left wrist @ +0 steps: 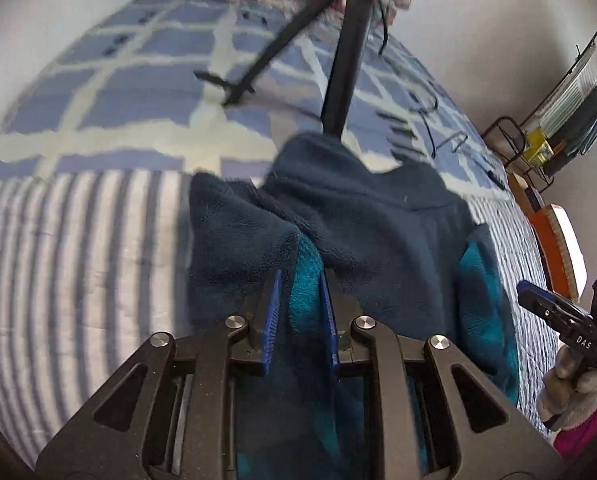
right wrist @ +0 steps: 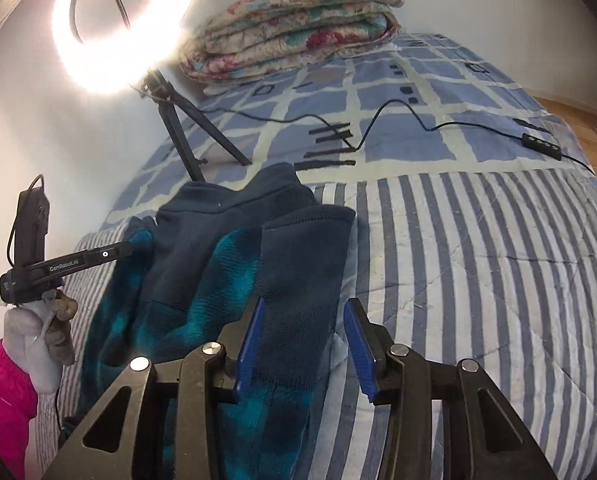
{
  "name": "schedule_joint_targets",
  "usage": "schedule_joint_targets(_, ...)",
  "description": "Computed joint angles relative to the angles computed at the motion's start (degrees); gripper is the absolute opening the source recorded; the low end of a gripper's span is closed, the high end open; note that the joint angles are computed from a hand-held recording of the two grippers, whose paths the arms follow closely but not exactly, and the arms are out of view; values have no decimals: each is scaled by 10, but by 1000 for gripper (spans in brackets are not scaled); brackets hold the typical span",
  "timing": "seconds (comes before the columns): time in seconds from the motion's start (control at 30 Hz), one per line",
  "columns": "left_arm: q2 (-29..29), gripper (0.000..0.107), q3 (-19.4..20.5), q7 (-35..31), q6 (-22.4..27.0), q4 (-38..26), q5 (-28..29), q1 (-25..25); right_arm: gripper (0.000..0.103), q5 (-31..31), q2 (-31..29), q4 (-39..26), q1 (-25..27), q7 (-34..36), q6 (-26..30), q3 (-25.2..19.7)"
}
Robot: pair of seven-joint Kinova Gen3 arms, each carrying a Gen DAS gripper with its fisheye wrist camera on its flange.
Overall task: Fold large clothes
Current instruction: 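Lift the folded hem with both tools and fold it toward the collar, then lay the folded bundle onto the collar with both tools and open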
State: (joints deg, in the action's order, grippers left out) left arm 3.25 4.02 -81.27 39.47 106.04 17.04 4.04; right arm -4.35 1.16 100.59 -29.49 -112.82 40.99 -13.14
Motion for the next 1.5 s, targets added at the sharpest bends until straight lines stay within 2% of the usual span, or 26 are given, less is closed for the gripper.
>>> schedule_joint_targets(0.03,8,22,-6,-6,-9,4,2,10,44,9,8,0,-3,-8,-5,-1)
schedule_joint_targets(0.1,7,31,-41,-35,-44,20,-4,57,44,20,22,0,-7,-22,-14,-1)
schedule_joint_targets(0.13,6,42,-67,-49,-50,24,7,84,44,13,28,1,-6,-17,-21,0)
schedule_joint_targets(0.2,-9,44,-120,-93,-45,28,50,126,44,-1,35,2,-4,1,-28,0)
schedule_joint_targets(0.27,-46,46,-162,-126,-60,51,97,151,44,-31,25,20,6,36,-59,1)
schedule_joint_targets(0.33,-71,49,-189,-162,-71,70,142,144,50,-53,20,35,15,53,-80,6)
schedule_joint_targets(0.4,-70,49,-181,-183,-59,68,157,100,51,-66,25,39,15,53,-87,25)
schedule_joint_targets(0.43,-67,49,-176,-182,-56,68,155,82,52,-87,30,41,30,65,-92,21)
schedule_joint_targets(0.5,-55,49,-193,-202,-44,71,180,71,53,-133,40,44,82,94,-105,-13)
schedule_joint_targets(0.57,-37,49,-190,-214,-36,70,200,56,55,-177,56,40,103,124,-108,-21)
schedule_joint_targets(0.67,-9,49,-181,-242,-44,72,235,45,55,-183,77,28,70,130,-116,13)
schedule_joint_targets(0.73,-2,48,-168,-241,-73,76,235,49,55,-184,89,20,71,132,-124,12)
schedule_joint_targets(0.8,4,36,-156,-240,-92,77,231,53,55,-190,99,12,77,141,-129,5)
schedule_joint_targets(0.87,7,20,-139,-229,-111,78,210,53,51,-174,112,-3,68,134,-129,7)
schedule_joint_targets(0.9,8,12,-132,-231,-110,74,205,51,38,-165,117,-7,63,132,-130,7)
schedule_joint_targets(0.93,8,9,-133,-224,-111,72,191,59,26,-159,120,-11,62,129,-129,4)
schedule_joint_targets(0.97,8,8,-138,-208,-119,71,172,72,23,-143,124,-16,49,121,-128,9)
schedule_joint_targets(1.03,10,6,-134,-176,-128,66,137,81,11,-112,121,-17,33,99,-131,15)
schedule_joint_targets(1.13,-3,5,-134,-135,-120,59,98,89,8,-85,104,-15,21,76,-129,18)
schedule_joint_targets(1.23,-34,5,-134,-130,-107,58,97,89,8,-45,80,-25,7,54,-112,22)
schedule_joint_targets(1.33,-74,4,-140,-124,-84,53,98,97,7,-36,52,-38,7,58,-88,14)
schedule_joint_targets(1.5,-154,4,-124,-50,-44,45,32,118,7,-12,4,-57,-5,54,-43,2)
